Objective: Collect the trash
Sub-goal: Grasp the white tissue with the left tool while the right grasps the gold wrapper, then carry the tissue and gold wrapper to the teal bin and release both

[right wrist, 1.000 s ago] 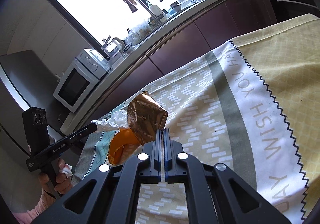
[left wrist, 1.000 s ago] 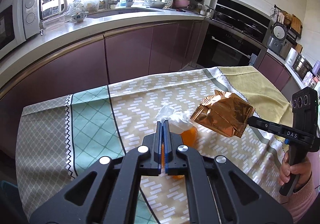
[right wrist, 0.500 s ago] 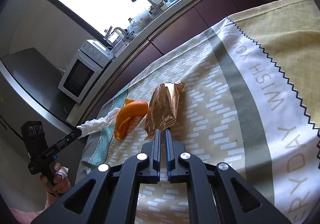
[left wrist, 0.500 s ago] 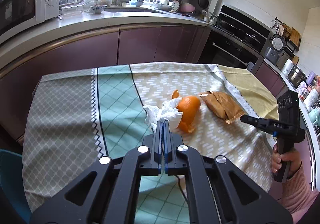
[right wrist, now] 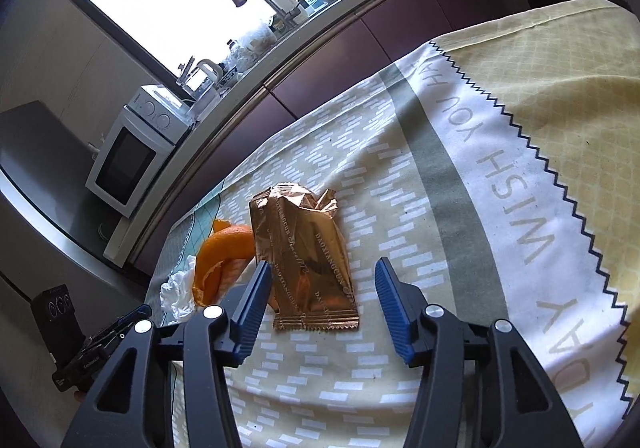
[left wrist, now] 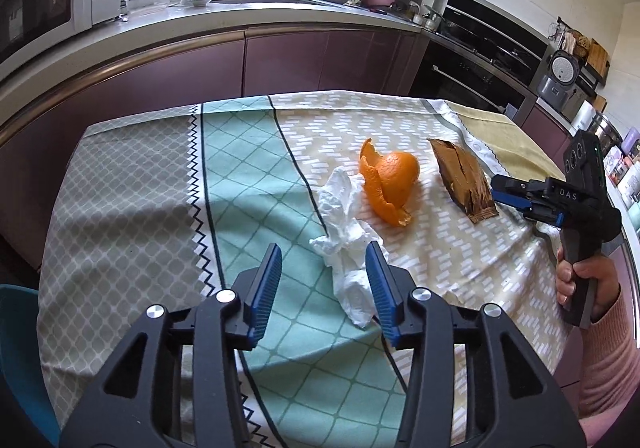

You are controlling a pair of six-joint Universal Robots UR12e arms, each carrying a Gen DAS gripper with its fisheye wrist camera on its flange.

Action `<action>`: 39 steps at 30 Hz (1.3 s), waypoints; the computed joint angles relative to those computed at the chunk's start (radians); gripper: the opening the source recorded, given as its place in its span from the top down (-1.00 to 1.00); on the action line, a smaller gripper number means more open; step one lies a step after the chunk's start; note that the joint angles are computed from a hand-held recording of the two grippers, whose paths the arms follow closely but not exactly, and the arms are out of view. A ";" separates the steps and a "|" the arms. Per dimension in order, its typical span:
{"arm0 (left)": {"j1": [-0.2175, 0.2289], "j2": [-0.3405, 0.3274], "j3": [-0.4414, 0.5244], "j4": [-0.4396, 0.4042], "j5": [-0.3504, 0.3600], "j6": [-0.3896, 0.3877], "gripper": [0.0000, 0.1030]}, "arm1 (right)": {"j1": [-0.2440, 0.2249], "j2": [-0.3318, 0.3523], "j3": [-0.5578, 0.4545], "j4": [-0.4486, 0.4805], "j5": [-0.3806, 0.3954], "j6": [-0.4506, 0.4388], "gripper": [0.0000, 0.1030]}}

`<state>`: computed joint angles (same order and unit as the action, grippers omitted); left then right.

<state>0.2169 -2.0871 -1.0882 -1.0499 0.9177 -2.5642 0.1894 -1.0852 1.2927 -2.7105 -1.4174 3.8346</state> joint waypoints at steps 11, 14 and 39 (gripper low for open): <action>-0.052 -0.018 0.021 -0.055 0.102 0.044 0.44 | 0.004 0.021 -0.037 0.055 0.006 -0.040 0.73; -0.049 -0.017 0.016 -0.048 0.089 0.031 0.62 | 0.005 0.013 -0.021 0.032 0.008 -0.037 0.78; 0.068 0.101 -0.122 0.095 -0.063 -0.051 0.82 | 0.068 -0.006 -0.014 -0.124 0.077 -0.117 0.83</action>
<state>0.2845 -1.9859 -1.2100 -0.9548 0.8549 -2.6155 0.2570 -1.0907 1.2787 -2.8341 -1.3400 3.7179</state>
